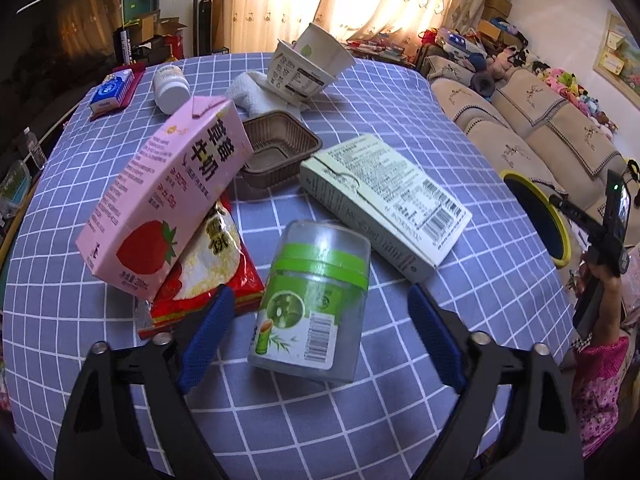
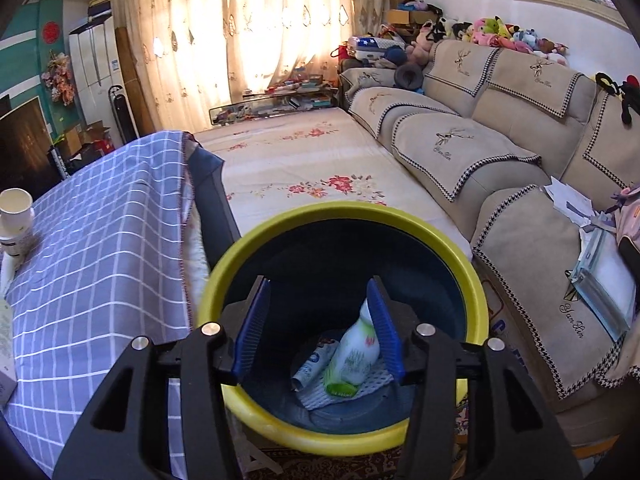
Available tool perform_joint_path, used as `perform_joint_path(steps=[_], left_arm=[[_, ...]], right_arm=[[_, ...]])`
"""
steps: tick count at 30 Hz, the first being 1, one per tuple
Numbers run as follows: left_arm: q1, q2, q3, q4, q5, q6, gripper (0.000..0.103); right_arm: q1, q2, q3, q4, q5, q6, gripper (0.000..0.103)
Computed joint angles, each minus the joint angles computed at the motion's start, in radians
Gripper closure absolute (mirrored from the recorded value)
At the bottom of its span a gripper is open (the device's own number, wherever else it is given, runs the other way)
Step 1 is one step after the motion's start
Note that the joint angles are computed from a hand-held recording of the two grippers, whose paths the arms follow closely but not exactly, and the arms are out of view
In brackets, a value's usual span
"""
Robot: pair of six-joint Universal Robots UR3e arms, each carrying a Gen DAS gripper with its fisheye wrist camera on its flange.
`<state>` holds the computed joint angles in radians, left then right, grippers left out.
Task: Collect trash
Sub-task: 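Grasp the green-lidded jar with the left gripper and drop it into the bin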
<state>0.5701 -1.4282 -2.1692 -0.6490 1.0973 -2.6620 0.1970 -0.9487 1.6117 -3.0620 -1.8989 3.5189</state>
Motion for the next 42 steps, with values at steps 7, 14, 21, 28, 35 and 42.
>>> perform_joint_path(steps=[7, 14, 21, 28, 35, 42], left_arm=[[-0.022, -0.03, -0.008, 0.021, 0.029, 0.002, 0.04], [-0.044, -0.044, -0.013, 0.066, 0.064, -0.014, 0.049], [-0.06, 0.001, -0.013, 0.044, 0.071, -0.017, 0.053], [-0.086, 0.071, 0.007, -0.002, 0.044, -0.014, 0.053], [-0.165, 0.047, 0.081, -0.018, 0.032, -0.043, 0.053], [-0.357, -0.123, 0.27, -0.004, 0.041, -0.087, 0.053]], right_arm=[[0.004, -0.053, 0.059, -0.03, 0.012, 0.012, 0.053], [-0.003, -0.081, 0.107, -0.048, 0.035, 0.029, 0.052], [-0.009, -0.089, 0.125, -0.065, 0.056, 0.035, 0.052], [-0.02, -0.113, 0.172, -0.106, 0.073, 0.044, 0.052], [-0.039, -0.159, 0.243, -0.15, 0.087, 0.047, 0.052], [-0.083, -0.25, 0.354, -0.21, 0.092, 0.039, 0.052]])
